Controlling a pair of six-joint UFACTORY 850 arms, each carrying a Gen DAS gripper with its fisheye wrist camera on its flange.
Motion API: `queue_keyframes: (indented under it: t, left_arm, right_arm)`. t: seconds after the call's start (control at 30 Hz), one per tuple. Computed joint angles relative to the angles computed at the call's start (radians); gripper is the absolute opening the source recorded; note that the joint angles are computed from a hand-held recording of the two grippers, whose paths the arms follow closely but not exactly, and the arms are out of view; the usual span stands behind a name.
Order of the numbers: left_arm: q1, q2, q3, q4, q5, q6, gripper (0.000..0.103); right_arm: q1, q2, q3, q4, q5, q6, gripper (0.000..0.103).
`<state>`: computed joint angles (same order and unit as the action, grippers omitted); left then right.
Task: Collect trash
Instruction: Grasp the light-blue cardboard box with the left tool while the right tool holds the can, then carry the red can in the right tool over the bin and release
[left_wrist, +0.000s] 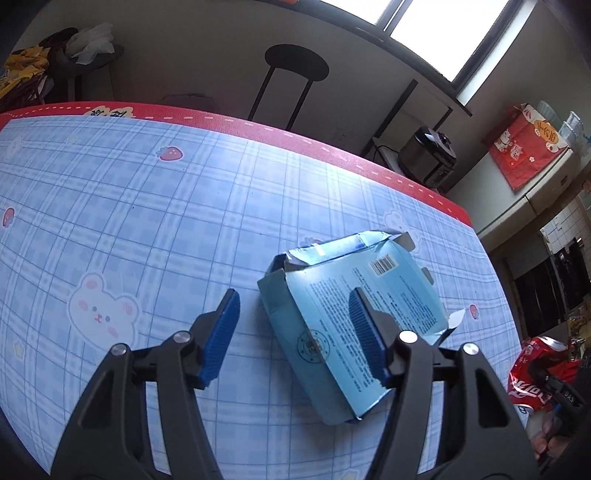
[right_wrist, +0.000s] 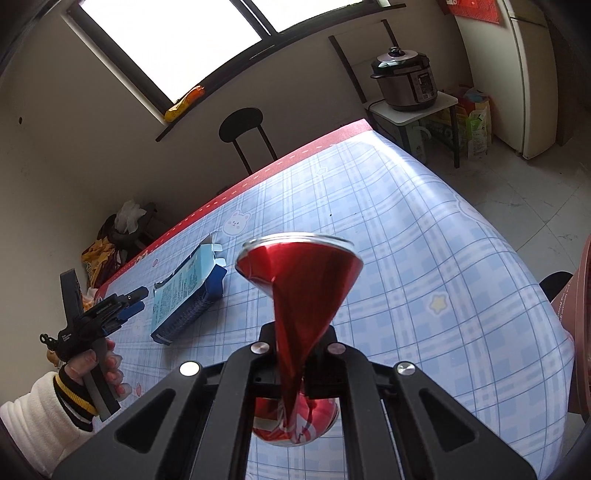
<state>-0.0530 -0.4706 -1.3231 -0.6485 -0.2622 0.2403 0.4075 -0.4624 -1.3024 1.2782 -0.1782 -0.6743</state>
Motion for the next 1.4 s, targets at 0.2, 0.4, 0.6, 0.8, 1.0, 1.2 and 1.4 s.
queue_keyframes:
  t: [0.2,0.4,0.6,0.8,1.0,1.2,1.4]
  left_arm:
    - [0.028,-0.066,-0.077,0.001,-0.019,0.002,0.041]
    - [0.024,-0.104,-0.107,-0.031,-0.06,0.076,0.034]
    - [0.018,-0.043,-0.028,-0.146,0.005,0.214,0.017]
    - [0.008,0.097,0.104,-0.335,0.033,0.464,0.016]
    - [-0.017,0.277,0.247,-0.454,0.039,0.595,0.016]
    - [-0.056,0.423,0.334,-0.358,0.069,0.474,0.016]
    - [-0.116,0.539,0.386,-0.252,0.075,0.337,0.016]
  right_arm:
    - [-0.007,-0.002,0.001,-0.042,0.01,0.059,0.005]
    - [-0.004,-0.004,-0.01,-0.12,0.017,0.137,0.005]
    - [0.001,0.012,0.001,-0.036,0.02,0.057,0.005]
    - [0.003,0.055,0.037,0.22,0.014,-0.183,0.005]
    - [0.017,0.117,0.089,0.425,0.012,-0.385,0.005]
    - [0.027,0.203,0.168,0.624,0.01,-0.584,0.005]
    - [0.016,0.313,0.288,0.797,0.007,-0.73,0.005]
